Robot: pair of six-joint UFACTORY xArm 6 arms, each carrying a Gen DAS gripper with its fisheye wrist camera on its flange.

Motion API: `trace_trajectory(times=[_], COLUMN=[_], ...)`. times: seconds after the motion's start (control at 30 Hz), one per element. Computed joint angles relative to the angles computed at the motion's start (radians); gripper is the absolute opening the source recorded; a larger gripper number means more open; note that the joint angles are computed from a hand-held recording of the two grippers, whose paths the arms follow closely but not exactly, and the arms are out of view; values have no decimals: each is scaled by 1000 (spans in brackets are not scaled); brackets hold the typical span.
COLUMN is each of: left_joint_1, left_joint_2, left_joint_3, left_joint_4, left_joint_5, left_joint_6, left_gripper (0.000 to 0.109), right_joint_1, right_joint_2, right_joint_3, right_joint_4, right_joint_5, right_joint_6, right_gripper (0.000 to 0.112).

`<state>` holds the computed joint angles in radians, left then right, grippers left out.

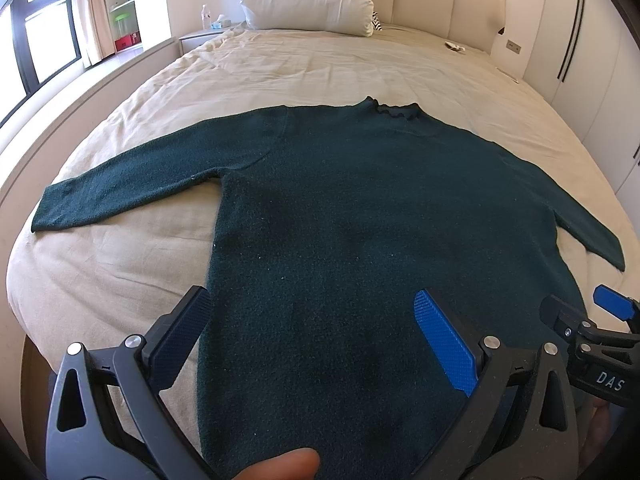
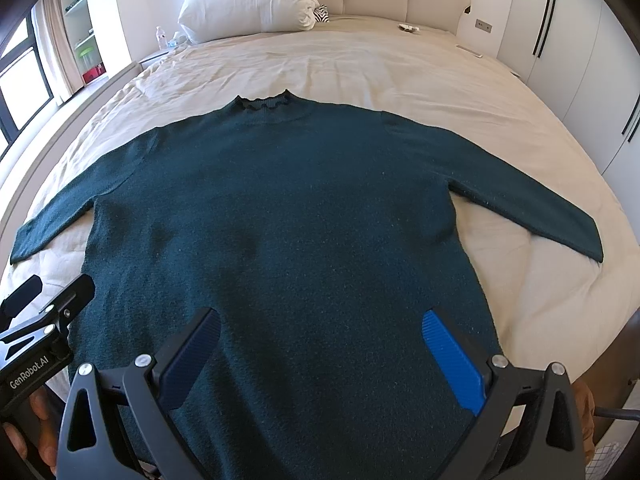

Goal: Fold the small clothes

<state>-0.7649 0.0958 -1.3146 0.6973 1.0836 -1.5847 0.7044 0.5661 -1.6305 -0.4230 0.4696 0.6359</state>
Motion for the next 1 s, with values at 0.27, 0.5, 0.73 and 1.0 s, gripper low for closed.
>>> trace_trajectory(times=[0.27,0.5,0.73,1.0], left_joint_1=[3,4,7,8], left_joint_2=[1,-2,-2,-7], left_joint_3=[1,6,10,17], left_joint_4=[-2,-3,-7,-9], left_joint_5=[-6,-9,-15,-21], left_joint_6=[0,0,-1,-2], left_gripper=[103,103,103,103], right_joint_1=[0,0,1,-1], right_joint_2=[2,2,2,3], right_joint_3=[-2,-1,-2,-1], right_joint_4=[1,-3,-1,-1], right_joint_5=[2,1,3,2], right_joint_6=[-1,2,3,1], right_gripper=[103,103,103,103])
